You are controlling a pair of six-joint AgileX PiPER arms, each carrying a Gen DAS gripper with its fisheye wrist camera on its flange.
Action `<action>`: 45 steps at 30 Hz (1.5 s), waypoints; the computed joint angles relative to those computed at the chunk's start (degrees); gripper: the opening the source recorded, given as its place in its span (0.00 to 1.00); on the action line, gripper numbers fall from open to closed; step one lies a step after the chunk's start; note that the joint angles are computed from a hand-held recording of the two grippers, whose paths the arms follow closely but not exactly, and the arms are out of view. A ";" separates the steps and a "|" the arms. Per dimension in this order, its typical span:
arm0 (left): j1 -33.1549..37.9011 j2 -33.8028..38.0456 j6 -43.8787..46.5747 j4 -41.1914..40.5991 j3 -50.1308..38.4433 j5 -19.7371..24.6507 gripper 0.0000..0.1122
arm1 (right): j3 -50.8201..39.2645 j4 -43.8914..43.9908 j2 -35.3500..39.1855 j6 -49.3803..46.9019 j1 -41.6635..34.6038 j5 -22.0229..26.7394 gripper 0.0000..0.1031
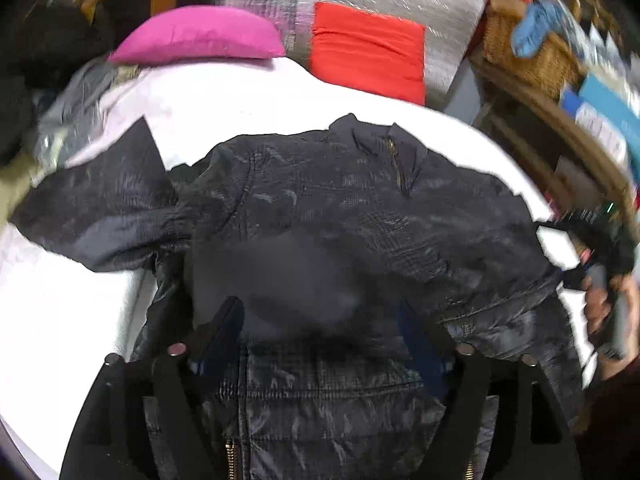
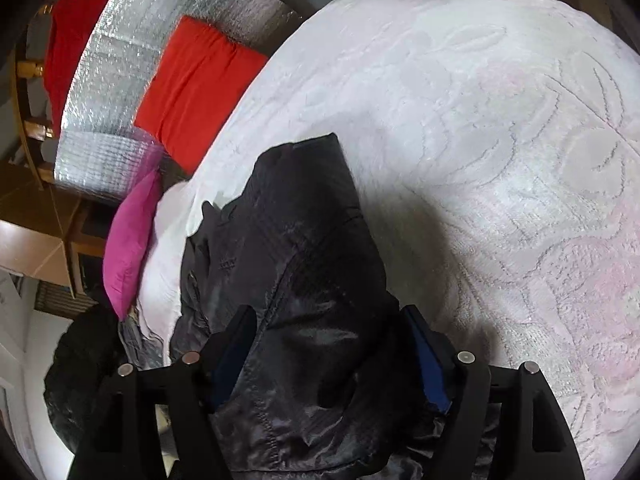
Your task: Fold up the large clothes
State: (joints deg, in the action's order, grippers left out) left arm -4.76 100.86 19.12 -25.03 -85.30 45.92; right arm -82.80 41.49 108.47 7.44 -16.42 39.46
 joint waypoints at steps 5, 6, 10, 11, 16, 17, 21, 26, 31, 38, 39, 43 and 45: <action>6.90 7.88 -4.46 -8.26 -8.28 11.00 0.80 | -2.78 -5.64 1.85 2.87 1.64 1.58 0.76; 8.30 8.65 -4.95 -10.21 -8.35 11.84 0.80 | -3.41 -6.24 2.34 2.78 1.79 2.25 0.76; 10.68 9.58 -5.07 -14.02 -6.92 11.62 0.78 | -5.59 -9.22 3.89 3.57 2.67 4.03 0.76; 10.51 9.95 -4.93 -13.94 -7.27 11.53 0.77 | -5.93 -10.02 4.09 4.12 2.92 4.21 0.76; 7.91 12.33 -7.22 -8.31 -10.85 10.89 0.36 | -7.26 -13.89 4.94 7.54 4.20 4.46 0.77; 8.47 12.40 -6.50 -8.41 -10.80 10.86 0.33 | -7.30 -14.09 5.00 7.77 4.25 4.46 0.77; 8.83 11.39 -4.06 -9.13 -9.15 9.10 0.36 | -7.08 -13.28 5.07 7.51 3.91 4.30 0.77; 9.79 13.19 -7.06 -9.01 -9.83 10.38 0.70 | -7.56 -14.59 5.22 8.76 4.25 4.53 0.77; 6.55 12.22 -7.39 -4.57 -9.94 7.34 0.24 | -7.72 -15.04 5.26 8.99 4.52 4.59 0.77; 0.31 10.62 -14.81 12.30 -18.61 3.19 0.15 | -7.17 -18.62 4.30 9.46 5.82 3.11 0.58; -1.05 11.10 -16.63 16.48 -21.32 3.43 0.14 | -7.04 -18.37 4.10 9.17 5.77 2.90 0.52; -5.90 16.12 -20.68 31.55 -34.88 6.06 0.14 | -6.21 -16.84 3.24 7.71 5.47 1.91 0.41; -7.69 18.01 -21.87 38.70 -36.88 5.27 0.14 | -6.25 -16.49 3.24 6.82 5.50 1.90 0.41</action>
State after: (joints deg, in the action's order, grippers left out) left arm -12.45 118.88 -2.75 13.67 -122.18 51.18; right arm -89.05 25.00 111.72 14.26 -10.92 41.37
